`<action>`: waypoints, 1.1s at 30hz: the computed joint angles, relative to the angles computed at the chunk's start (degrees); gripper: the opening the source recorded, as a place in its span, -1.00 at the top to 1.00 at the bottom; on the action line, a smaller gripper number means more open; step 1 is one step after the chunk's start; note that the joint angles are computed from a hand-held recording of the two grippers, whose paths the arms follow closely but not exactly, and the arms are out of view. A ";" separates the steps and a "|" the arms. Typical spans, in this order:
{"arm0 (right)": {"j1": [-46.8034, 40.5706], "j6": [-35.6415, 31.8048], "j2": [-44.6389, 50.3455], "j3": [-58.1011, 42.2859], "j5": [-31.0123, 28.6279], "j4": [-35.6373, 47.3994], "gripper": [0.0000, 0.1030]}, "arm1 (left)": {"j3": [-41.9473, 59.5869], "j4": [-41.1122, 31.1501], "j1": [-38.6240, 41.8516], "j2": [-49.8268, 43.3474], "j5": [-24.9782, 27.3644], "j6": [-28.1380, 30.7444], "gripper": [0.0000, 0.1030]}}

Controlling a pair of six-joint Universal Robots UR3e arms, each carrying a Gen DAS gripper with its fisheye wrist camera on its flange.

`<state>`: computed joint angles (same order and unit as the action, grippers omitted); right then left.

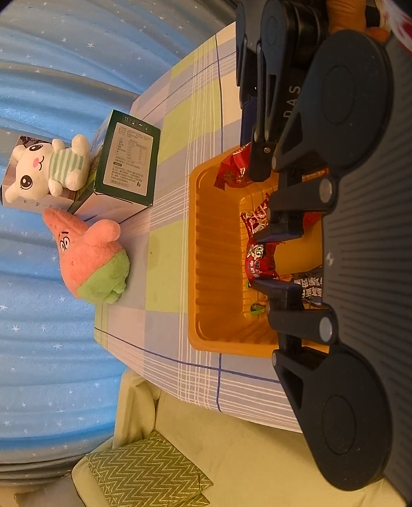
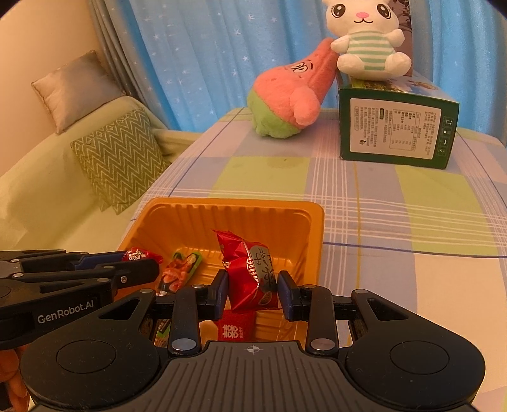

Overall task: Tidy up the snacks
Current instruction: 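Carry both held red candies back over the orange tray, then open both tools to drop the red candies into the tray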

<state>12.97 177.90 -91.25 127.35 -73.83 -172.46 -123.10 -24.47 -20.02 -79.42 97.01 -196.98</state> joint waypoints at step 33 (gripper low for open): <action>-0.29 0.38 -0.35 -0.73 -0.02 0.90 0.34 | -0.57 -1.61 1.10 1.77 0.71 3.15 0.00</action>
